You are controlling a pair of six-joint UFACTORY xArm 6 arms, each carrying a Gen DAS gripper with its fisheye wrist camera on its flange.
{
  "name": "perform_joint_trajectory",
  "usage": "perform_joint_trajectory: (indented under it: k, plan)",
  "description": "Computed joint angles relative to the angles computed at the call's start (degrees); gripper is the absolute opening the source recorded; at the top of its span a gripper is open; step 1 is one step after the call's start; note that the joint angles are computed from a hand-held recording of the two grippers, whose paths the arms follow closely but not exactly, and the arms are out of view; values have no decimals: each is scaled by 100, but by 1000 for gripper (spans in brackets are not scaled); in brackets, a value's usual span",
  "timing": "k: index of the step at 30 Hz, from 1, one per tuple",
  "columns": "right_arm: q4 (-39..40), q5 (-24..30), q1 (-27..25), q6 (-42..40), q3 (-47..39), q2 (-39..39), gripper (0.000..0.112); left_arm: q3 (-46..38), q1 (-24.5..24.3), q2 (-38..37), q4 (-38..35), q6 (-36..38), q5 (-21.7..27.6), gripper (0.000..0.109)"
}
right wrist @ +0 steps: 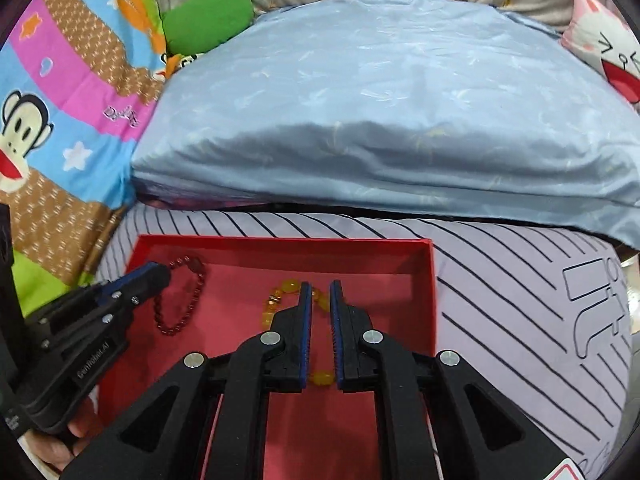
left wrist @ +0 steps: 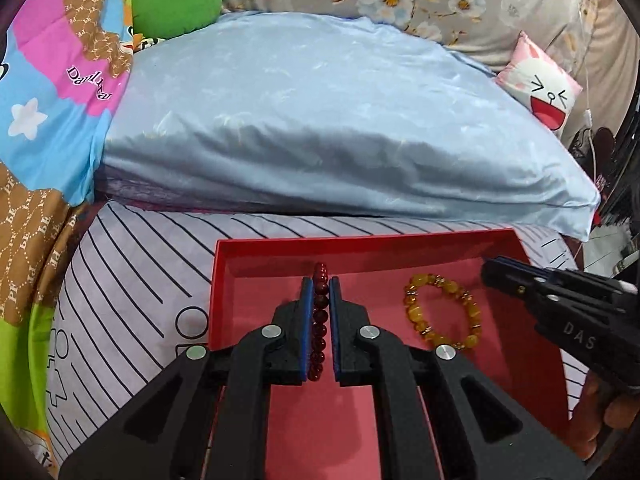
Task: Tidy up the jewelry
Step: 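Lower both bracelets into the red tray and open both grippers, then move both open grippers back over the remaining jewelry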
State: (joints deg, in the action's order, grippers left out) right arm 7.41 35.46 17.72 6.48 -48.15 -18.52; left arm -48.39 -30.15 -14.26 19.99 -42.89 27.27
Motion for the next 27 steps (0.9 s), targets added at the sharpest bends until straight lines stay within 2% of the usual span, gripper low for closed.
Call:
perform_joint_trajectory:
  k: [4,7,9,11,13,16,20,24,27]
  plan:
    - [8,-56,-31,-39,194,-186,9,-103,-49,83,367,-249,336,8]
    - [33,-67,-13,-34,345,-387,14,-107,-68,39,489,-426,471,10]
    - [1,-57,9,-9,442,-536,21,-93,-72,-19,572,-545,561,23]
    - [-143,-75,45,96,539,-686,31,-1,-80,-184,782,-817,603,48]
    - [-365,-105,83,227,670,-902,39,103,-91,-364,973,-1037,565,53]
    - [-555,-87,126,356,852,-1283,45,304,-151,-725,1085,-1201,529,55]
    - [-906,43,299,598,1202,-2073,51,685,-425,-1479,1476,-1582,742,55]
    - [-1257,370,552,866,1561,-2943,53,1039,-959,-2295,1958,-2107,1262,58]
    - [-1556,755,835,1138,1801,-3596,54,1191,-1494,-2729,2282,-2471,1842,60]
